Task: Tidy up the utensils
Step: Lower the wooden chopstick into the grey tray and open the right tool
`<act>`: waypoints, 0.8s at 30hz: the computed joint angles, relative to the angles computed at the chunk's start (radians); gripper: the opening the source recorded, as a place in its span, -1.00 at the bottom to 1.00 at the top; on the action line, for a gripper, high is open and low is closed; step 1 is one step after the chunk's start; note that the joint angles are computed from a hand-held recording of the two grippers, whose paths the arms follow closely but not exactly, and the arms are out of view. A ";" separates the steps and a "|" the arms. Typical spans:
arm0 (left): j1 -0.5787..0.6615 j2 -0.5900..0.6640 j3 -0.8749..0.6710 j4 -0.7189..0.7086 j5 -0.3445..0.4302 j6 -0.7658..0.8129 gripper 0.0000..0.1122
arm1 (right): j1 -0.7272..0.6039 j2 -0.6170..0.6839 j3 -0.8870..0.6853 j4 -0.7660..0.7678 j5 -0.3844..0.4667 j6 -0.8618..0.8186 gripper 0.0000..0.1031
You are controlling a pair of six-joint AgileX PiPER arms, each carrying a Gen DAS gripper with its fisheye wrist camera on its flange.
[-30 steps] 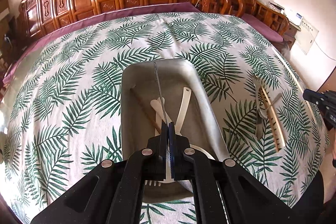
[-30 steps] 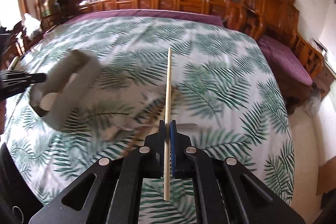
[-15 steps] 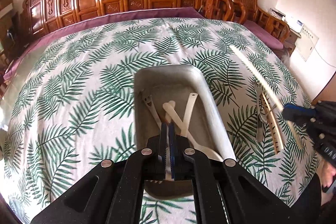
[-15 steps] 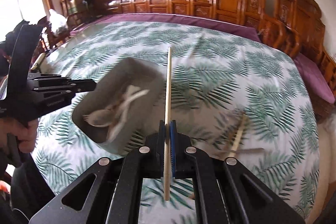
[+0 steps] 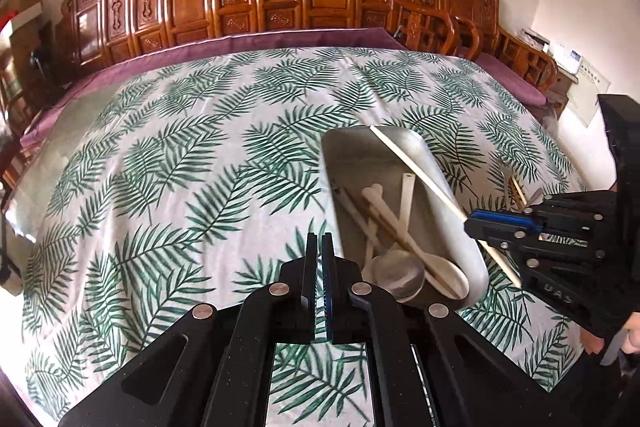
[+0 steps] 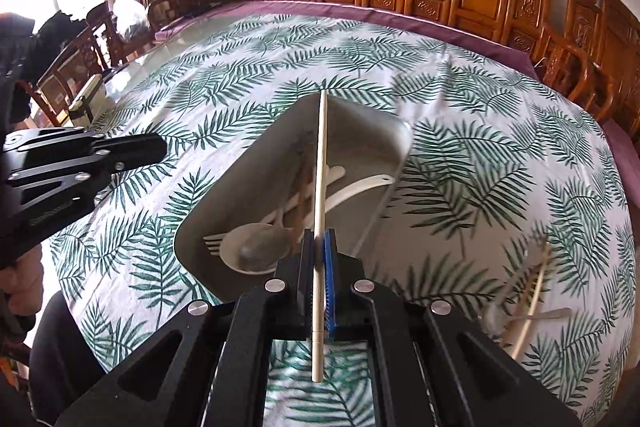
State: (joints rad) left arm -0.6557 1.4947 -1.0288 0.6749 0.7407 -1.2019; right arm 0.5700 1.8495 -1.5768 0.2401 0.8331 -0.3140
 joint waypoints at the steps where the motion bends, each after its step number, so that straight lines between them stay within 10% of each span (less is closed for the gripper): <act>1: 0.005 -0.010 0.013 0.003 -0.005 -0.007 -0.98 | 0.008 0.010 -0.010 -0.007 0.003 0.010 -0.89; 24: -0.003 -0.088 0.116 0.055 -0.038 -0.090 -0.97 | 0.051 0.151 -0.168 -0.082 0.031 0.185 -0.87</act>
